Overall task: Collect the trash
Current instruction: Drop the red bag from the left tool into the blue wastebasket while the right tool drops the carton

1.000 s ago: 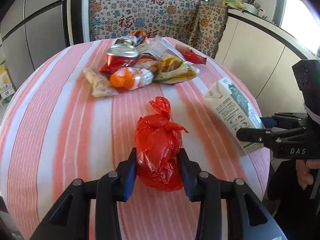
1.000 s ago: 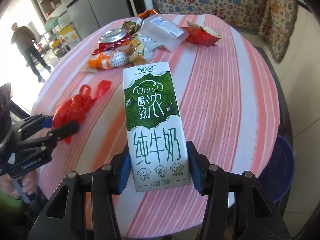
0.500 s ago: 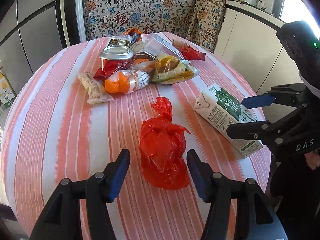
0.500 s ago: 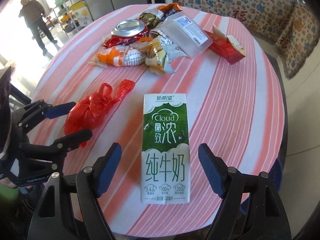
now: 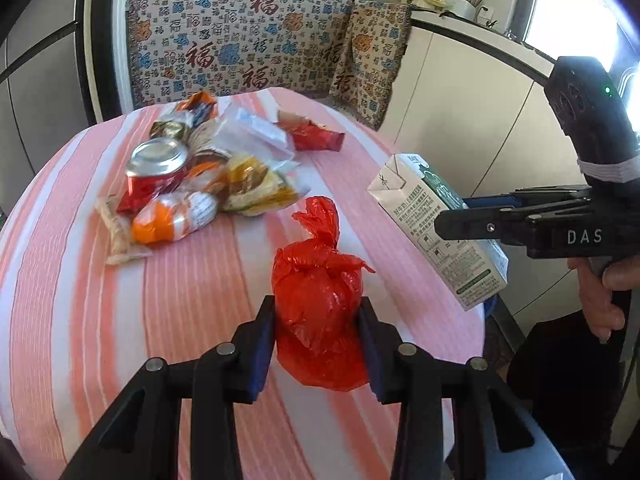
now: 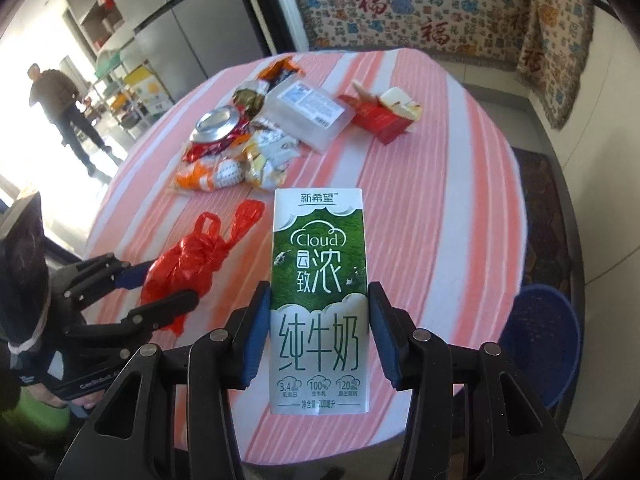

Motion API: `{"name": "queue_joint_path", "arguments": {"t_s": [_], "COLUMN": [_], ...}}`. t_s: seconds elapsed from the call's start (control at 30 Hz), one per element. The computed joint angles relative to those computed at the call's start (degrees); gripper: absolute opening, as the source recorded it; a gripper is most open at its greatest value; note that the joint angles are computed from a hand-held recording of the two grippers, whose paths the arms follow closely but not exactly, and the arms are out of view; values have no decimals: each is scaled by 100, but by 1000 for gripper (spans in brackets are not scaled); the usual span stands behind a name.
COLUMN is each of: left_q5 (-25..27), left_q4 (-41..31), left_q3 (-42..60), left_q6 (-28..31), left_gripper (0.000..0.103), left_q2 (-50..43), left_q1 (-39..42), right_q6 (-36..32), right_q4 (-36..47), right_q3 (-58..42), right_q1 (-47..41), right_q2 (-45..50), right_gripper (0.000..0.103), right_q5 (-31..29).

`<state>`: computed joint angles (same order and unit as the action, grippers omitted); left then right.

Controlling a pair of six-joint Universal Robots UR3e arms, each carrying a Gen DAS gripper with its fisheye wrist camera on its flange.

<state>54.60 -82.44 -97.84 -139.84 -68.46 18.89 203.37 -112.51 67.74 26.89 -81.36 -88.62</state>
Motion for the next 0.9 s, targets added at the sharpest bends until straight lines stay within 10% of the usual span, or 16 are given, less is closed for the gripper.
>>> {"name": "queue_joint_path", "arguments": {"t_s": [0.5, 0.9], "left_q5": [683, 1226], "left_q4": [1804, 1354], "left_q3": [2905, 6561], "left_q6": [-3097, -4045], "left_gripper": [39, 40], "left_q2": [-3694, -7288], "left_q1": [-4420, -5650], "right_q6": [-2071, -4827], "right_q4": [508, 2100], "right_q3": [4147, 5579], "right_q1": [-4511, -8468], "right_q2": [-4052, -5845], "right_gripper": [49, 49], "right_q5": [464, 2397]}}
